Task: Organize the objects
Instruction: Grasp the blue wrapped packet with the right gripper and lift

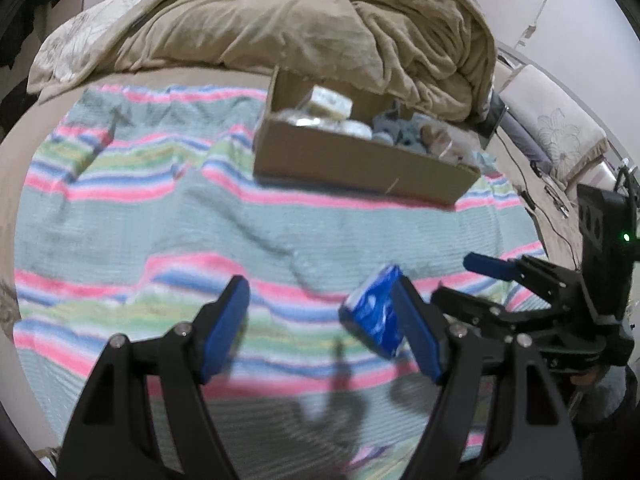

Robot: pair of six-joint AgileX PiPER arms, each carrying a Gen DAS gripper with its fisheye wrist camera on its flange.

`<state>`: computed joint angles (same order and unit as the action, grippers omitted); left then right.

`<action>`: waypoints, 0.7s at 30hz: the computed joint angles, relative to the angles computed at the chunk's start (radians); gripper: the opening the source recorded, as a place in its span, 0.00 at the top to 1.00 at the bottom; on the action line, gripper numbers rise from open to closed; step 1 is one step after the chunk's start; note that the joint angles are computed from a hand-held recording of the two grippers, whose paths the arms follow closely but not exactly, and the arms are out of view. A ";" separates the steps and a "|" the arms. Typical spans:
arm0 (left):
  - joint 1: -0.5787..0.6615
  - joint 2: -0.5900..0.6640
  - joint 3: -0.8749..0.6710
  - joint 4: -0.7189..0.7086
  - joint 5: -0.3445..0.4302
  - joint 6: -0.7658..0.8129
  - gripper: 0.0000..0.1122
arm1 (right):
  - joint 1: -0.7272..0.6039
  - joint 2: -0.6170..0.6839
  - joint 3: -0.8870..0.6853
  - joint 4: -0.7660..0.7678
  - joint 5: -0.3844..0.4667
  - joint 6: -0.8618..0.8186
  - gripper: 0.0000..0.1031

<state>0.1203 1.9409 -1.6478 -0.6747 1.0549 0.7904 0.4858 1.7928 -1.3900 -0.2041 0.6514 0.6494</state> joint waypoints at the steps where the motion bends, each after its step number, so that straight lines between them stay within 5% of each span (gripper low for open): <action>1: 0.010 -0.013 0.026 -0.004 0.001 0.012 0.33 | 0.004 0.013 -0.011 0.002 0.005 -0.005 0.26; 21: 0.073 -0.035 0.108 -0.019 0.001 0.070 0.33 | 0.113 0.257 -0.219 -0.170 0.145 0.004 0.26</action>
<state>0.1937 1.9063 -1.5403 -0.6939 1.0562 0.8602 0.5986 2.0497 -1.6089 -0.3736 0.7963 0.6530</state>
